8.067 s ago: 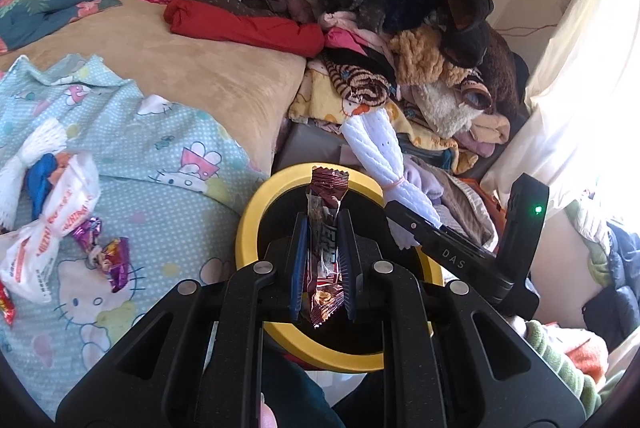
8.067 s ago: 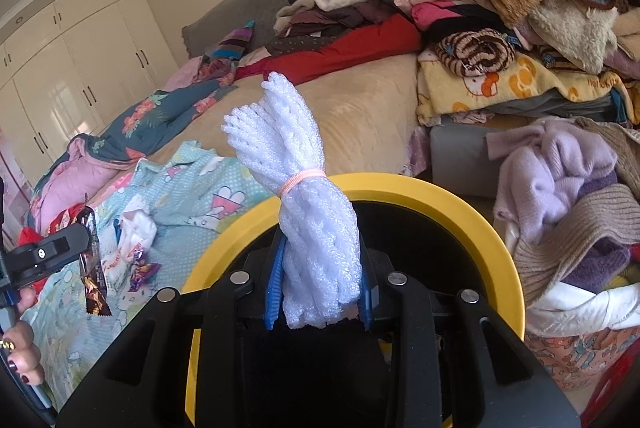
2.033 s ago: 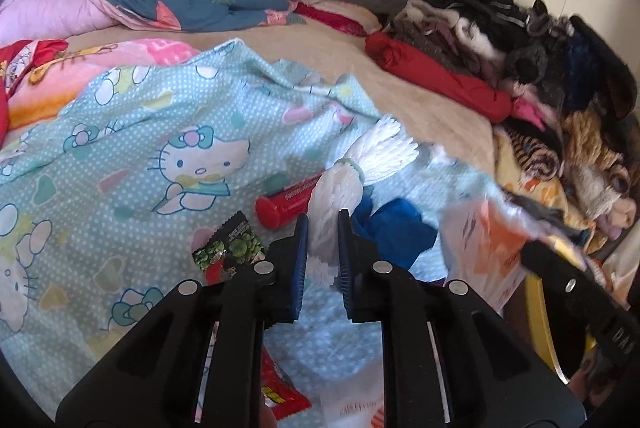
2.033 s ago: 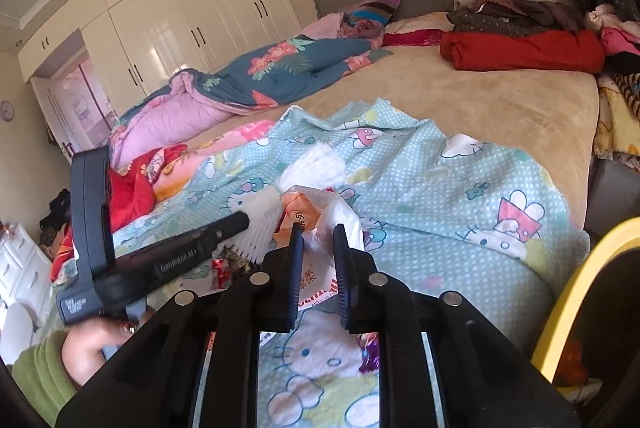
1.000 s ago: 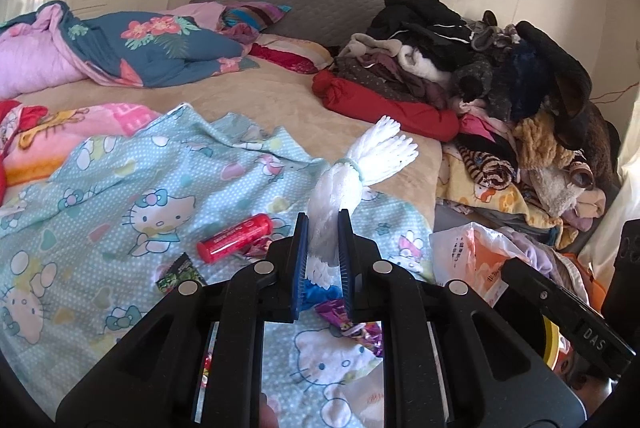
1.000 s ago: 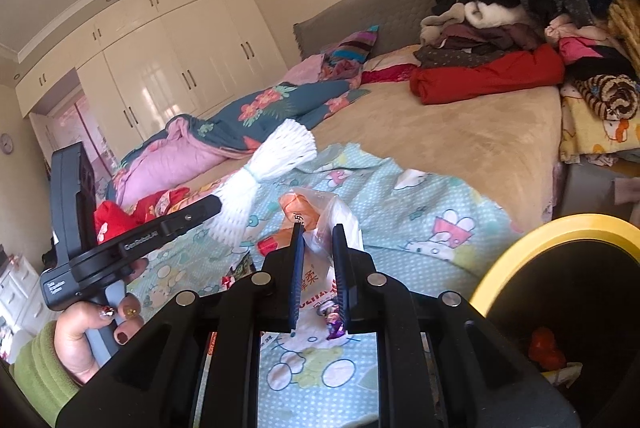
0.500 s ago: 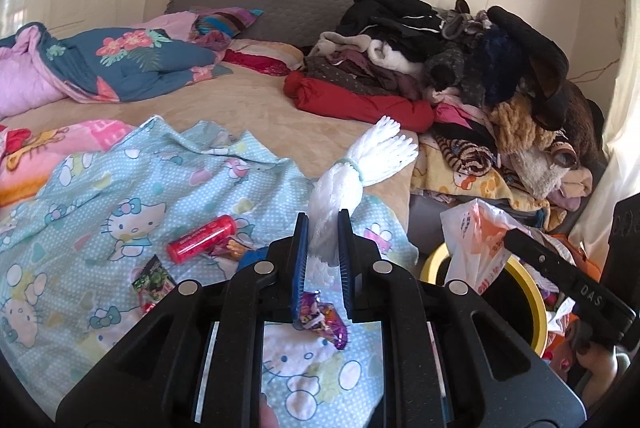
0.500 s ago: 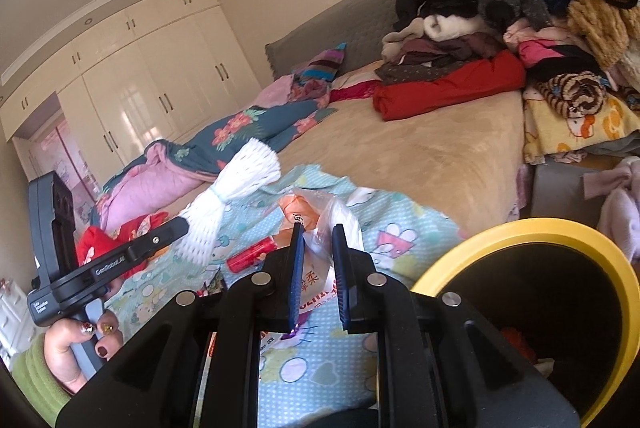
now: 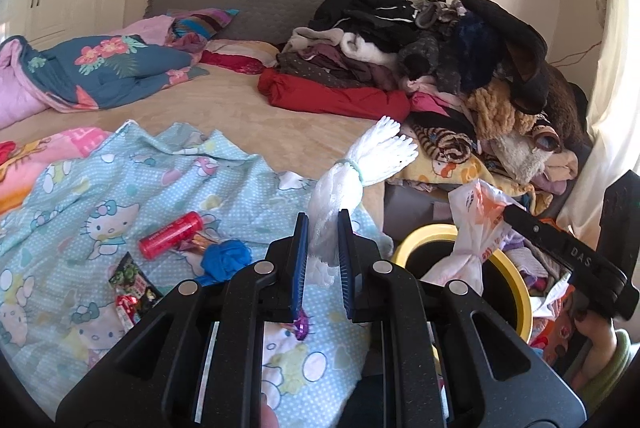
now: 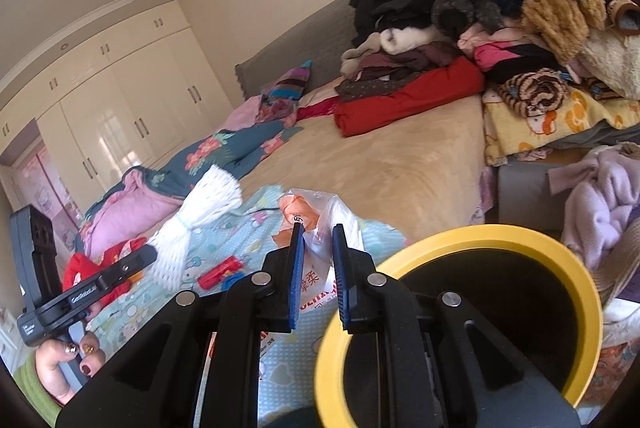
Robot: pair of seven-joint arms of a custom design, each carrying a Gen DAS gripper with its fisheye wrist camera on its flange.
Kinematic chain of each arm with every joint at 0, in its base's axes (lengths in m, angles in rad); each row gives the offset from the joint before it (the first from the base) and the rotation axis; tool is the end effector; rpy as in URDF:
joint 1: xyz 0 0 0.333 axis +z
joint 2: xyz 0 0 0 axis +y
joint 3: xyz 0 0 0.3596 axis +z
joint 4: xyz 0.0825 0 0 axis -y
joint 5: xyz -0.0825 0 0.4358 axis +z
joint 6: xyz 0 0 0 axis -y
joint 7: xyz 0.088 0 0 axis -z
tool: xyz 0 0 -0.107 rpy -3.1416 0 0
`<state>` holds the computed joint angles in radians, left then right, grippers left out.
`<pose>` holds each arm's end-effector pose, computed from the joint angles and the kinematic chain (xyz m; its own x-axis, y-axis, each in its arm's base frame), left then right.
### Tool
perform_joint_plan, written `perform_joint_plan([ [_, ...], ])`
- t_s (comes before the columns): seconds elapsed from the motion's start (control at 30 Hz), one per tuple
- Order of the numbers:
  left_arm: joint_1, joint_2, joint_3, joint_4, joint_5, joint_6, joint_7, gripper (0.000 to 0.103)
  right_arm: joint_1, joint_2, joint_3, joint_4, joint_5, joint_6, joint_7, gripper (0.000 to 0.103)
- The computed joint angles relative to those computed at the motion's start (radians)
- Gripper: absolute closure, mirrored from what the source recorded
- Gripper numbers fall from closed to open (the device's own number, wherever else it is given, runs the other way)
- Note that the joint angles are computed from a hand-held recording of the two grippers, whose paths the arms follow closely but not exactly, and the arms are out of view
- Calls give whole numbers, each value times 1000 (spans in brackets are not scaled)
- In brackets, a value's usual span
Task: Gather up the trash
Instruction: 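Carry the mesh bundle and white bag in both tools over the yellow-rimmed bin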
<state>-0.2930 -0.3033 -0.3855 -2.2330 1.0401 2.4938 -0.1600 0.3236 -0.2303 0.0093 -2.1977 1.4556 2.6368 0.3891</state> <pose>0.4098 -0.3592 0.5656 0.2081 -0.9558 0.2077 -0.4792 -0.2848 -0.8302 0.5362 0.1592 0.5598 0.5638 -0.7035 -0.4328 -0.5819 0.0336 -0.8126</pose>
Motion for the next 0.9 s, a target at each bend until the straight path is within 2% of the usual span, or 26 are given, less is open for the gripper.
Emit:
perform_joint_plan([
  [0.47,-32,76,3,51,-8,31,21,94,-47,20,-21,-1,-7,65,22,89],
  [0.9,-74,171,17,115,-24,45,87,94,-70,54,-23,5,-15,143,-2,89],
])
